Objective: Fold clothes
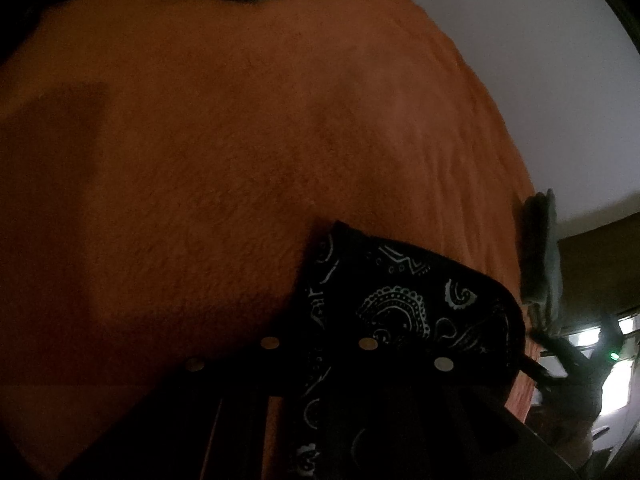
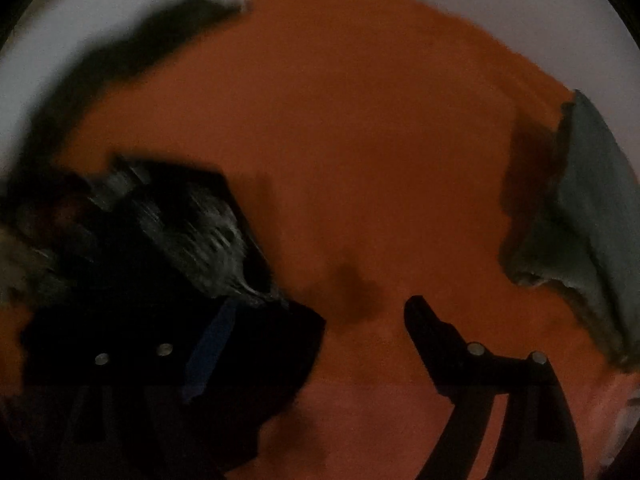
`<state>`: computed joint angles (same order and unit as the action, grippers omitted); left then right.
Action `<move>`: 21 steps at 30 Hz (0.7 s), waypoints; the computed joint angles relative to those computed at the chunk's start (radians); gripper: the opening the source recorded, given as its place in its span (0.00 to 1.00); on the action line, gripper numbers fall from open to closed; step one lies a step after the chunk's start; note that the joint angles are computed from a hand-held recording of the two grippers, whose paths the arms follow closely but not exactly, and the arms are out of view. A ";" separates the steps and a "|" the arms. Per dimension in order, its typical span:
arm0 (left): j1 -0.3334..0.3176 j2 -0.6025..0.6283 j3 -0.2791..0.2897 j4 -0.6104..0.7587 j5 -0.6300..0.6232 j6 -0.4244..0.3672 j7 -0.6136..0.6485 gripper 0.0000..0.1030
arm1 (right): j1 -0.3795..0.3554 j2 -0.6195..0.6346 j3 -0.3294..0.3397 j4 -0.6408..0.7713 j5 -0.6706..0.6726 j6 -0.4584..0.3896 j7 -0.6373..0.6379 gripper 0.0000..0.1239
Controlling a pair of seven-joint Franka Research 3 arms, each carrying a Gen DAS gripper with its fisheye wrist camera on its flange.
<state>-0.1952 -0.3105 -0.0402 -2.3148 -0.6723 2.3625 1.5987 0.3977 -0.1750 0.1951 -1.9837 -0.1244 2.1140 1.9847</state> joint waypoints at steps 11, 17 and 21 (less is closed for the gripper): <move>0.002 -0.004 0.003 -0.006 -0.016 -0.006 -0.010 0.09 | -0.076 0.097 -0.091 0.003 0.200 0.247 0.190 0.03; -0.006 0.009 -0.009 -0.001 -0.014 0.009 -0.016 0.09 | -0.027 0.109 -0.030 0.090 0.092 0.213 0.084 0.66; -0.005 0.013 -0.018 0.004 0.005 0.018 -0.029 0.09 | 0.061 0.180 0.054 0.164 -0.355 0.076 0.025 0.57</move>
<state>-0.2007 -0.2977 -0.0580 -2.3113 -0.6672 2.3802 1.5696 0.4588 0.0047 0.2491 -1.8194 -0.4797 2.1896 2.0097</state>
